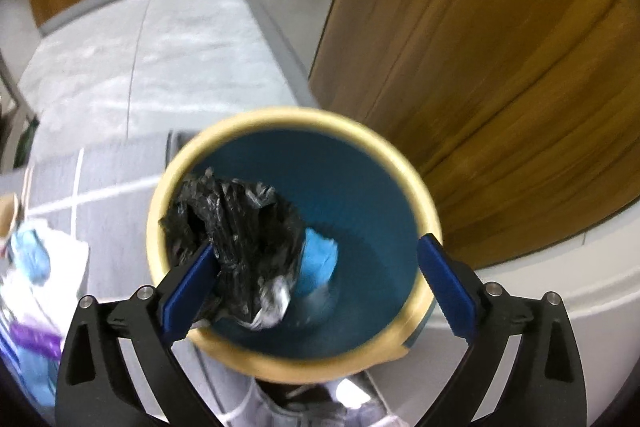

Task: Collect trash
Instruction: 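Withdraw both open tools from the bin back over the remaining trash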

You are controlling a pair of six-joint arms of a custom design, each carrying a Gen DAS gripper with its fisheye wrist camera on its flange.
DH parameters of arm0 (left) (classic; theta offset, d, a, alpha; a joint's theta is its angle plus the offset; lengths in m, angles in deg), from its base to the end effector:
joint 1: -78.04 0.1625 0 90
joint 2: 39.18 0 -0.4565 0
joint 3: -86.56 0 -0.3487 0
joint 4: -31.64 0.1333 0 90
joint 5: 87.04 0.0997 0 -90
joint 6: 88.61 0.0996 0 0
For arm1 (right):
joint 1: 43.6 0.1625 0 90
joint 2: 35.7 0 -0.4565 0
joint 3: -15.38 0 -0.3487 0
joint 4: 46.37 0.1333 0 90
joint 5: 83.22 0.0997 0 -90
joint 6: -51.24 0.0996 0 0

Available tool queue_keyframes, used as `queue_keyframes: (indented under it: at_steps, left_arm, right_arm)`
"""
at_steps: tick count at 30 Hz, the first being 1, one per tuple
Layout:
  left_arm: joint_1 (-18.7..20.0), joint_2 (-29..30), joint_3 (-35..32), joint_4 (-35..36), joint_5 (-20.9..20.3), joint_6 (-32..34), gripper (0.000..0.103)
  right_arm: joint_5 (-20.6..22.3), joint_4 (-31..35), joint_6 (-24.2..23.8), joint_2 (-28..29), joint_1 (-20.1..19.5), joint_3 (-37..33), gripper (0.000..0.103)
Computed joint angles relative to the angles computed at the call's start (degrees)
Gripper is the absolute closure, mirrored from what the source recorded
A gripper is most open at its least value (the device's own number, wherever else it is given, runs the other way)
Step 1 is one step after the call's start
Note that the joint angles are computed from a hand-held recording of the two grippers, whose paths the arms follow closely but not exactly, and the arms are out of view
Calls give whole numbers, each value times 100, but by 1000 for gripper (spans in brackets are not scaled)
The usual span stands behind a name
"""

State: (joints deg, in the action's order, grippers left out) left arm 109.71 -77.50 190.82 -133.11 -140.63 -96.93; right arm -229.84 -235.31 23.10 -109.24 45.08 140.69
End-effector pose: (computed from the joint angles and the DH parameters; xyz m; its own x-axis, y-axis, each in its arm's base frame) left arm -0.4191 -0.4846 0.0632 -0.6163 0.5554 -0.5582 0.7599 0.6056 -0.2364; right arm 0.0397 -0.4541 0.3622 -0.4800 0.2305 0.8465 -0.2390 0.8940 -0.3790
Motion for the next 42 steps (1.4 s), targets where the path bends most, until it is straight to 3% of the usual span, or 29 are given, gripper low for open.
queue_keyframes:
  at_steps: [5,9,17,28,32,37,42]
  left_arm:
    - [-58,-599,629,1,-22,-495,31]
    - [-104,-1012,1059,65,93,-827,30]
    - [-119,-1278,1449,-303,362,-783,28]
    - [-130,-1498,1677,-511,649,-678,21]
    - [-144,-1553,1772,-606,882,-664,6]
    - [-155,-1588,1882,-779,1102,-571,6]
    - [-98,-1619,1954,-747,1210,-564,6]
  right_arm:
    - [-188,601,499,-130,134,106,6]
    - [163,1020,1125,-460,191,113,6]
    - [219,858,1862,-682,536,302,5]
    - [49,-536,1748,-466,1432,791,5]
    - [-16,-989,1568,-301,1788,931,5]
    - [-121,-1270,1569,-62,2156,1097,5]
    - [222,-917,2012,1,2328,1325,5]
